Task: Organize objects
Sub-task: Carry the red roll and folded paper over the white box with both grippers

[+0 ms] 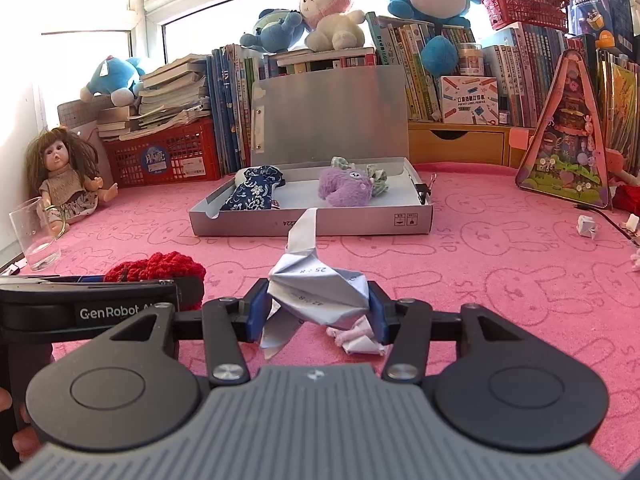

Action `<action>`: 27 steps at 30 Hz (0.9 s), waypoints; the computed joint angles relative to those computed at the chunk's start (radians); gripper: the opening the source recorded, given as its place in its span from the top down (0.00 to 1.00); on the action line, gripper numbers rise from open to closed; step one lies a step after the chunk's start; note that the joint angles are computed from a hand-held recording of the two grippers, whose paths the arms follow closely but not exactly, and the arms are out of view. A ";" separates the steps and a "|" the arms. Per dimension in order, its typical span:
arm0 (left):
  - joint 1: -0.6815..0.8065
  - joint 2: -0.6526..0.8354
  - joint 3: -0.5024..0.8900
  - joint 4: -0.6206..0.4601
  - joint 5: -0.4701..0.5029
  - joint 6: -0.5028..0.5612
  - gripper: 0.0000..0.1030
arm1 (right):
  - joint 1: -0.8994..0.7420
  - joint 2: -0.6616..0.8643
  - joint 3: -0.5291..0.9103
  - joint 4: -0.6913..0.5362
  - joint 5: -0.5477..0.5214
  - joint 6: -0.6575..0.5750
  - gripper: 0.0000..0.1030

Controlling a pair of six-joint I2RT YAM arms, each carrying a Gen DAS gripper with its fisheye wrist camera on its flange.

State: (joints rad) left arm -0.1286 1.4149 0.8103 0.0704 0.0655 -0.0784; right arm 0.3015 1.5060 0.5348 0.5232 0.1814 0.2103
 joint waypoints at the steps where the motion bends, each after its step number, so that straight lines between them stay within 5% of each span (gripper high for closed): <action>1: 0.005 0.010 0.013 -0.001 0.001 0.002 0.26 | -0.011 0.007 0.015 -0.011 -0.010 0.004 0.47; 21: 0.064 0.400 0.539 -0.041 0.069 0.017 0.26 | -0.234 0.310 0.563 -0.327 -0.171 0.024 0.47; 27: 0.054 0.573 0.767 -0.127 0.081 0.035 0.26 | -0.235 0.466 0.811 -0.479 -0.118 -0.006 0.47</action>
